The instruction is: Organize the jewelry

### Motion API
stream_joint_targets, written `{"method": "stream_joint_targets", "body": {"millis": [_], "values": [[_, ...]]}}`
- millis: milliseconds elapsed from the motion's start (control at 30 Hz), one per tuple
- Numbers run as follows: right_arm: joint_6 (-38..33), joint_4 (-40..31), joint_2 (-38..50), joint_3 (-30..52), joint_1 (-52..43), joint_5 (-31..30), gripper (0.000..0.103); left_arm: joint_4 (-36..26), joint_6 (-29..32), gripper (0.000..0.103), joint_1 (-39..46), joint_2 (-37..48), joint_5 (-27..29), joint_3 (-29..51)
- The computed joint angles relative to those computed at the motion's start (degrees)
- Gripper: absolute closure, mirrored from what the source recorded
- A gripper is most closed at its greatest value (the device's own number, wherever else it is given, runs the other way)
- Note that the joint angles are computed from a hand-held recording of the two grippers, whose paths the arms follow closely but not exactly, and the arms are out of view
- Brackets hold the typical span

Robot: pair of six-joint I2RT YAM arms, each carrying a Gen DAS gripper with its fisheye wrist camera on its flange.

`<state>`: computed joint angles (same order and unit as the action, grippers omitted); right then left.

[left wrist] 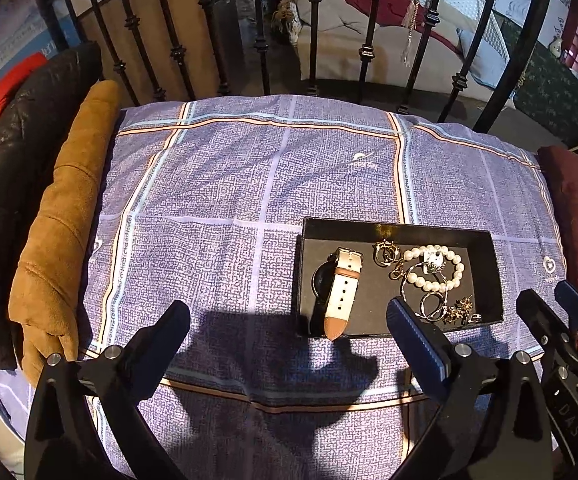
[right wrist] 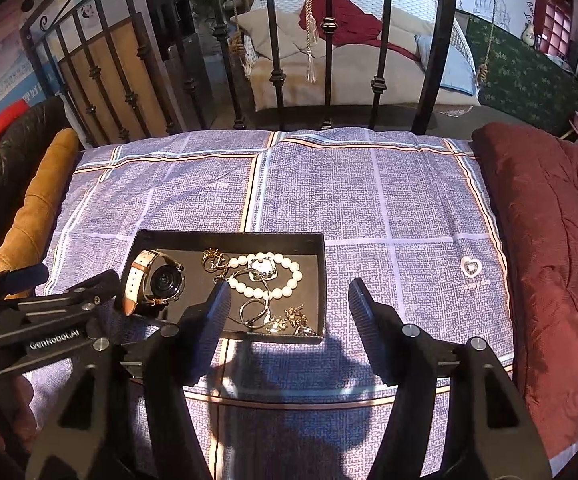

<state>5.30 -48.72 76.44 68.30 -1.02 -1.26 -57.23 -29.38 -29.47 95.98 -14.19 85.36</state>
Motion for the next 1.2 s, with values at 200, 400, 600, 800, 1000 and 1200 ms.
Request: {"method": "stream_joint_targets", "body": {"millis": [200,400,600,800,1000,1200], "values": [[0.6,-1.1,-1.0,-0.7,0.5,0.4,0.042,-0.3,0.4,0.006,-0.8,-1.4,-1.7,-0.6],[0.8,-1.4,-1.4,-0.7,0.7,0.3,0.042,-0.6,1.1,0.006,-1.9,-2.0,-2.9,-1.1],[0.8,-1.6,-1.4,-0.7,0.8,0.1,0.042,-0.9,1.4,0.006,-2.8,-2.7,-3.7,-1.4],[0.6,-1.4,-1.5,-0.6,0.9,0.1,0.042,-1.2,1.3,0.006,-3.0,-2.9,-4.0,-1.4],[0.4,-1.2,-1.5,-0.6,0.8,0.1,0.042,-1.5,0.5,0.006,-3.2,-3.0,-5.3,-1.2],[0.4,-1.2,-1.5,-0.5,0.8,0.1,0.042,-1.5,0.6,0.006,-2.9,-2.9,-4.6,-1.1]]}}
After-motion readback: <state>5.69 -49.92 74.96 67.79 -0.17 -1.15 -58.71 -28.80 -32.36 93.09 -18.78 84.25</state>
